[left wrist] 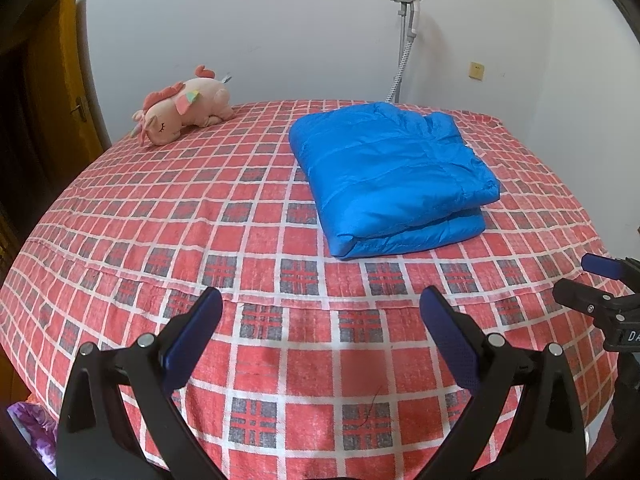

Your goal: Fold large clothes

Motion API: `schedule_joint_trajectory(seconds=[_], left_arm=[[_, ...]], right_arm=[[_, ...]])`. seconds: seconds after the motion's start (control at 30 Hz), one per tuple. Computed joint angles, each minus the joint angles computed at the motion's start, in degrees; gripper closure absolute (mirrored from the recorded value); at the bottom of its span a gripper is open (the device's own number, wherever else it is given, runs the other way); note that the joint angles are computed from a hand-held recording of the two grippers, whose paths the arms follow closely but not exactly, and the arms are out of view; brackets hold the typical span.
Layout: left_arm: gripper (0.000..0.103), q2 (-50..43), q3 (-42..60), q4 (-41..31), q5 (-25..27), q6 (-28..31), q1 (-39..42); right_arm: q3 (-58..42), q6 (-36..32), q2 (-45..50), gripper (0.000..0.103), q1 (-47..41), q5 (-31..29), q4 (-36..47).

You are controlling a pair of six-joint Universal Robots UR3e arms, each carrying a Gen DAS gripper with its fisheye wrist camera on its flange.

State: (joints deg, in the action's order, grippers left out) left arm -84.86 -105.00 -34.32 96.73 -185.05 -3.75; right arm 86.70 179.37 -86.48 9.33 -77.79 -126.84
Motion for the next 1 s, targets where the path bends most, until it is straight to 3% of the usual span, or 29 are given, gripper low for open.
schedule_joint_trajectory(seconds=[1.0], left_arm=[[0.005, -0.15, 0.13, -0.12, -0.28, 0.77, 0.38]], right_arm=[[-0.3, -0.16, 0.3, 0.004, -0.1, 0.03, 0.12]])
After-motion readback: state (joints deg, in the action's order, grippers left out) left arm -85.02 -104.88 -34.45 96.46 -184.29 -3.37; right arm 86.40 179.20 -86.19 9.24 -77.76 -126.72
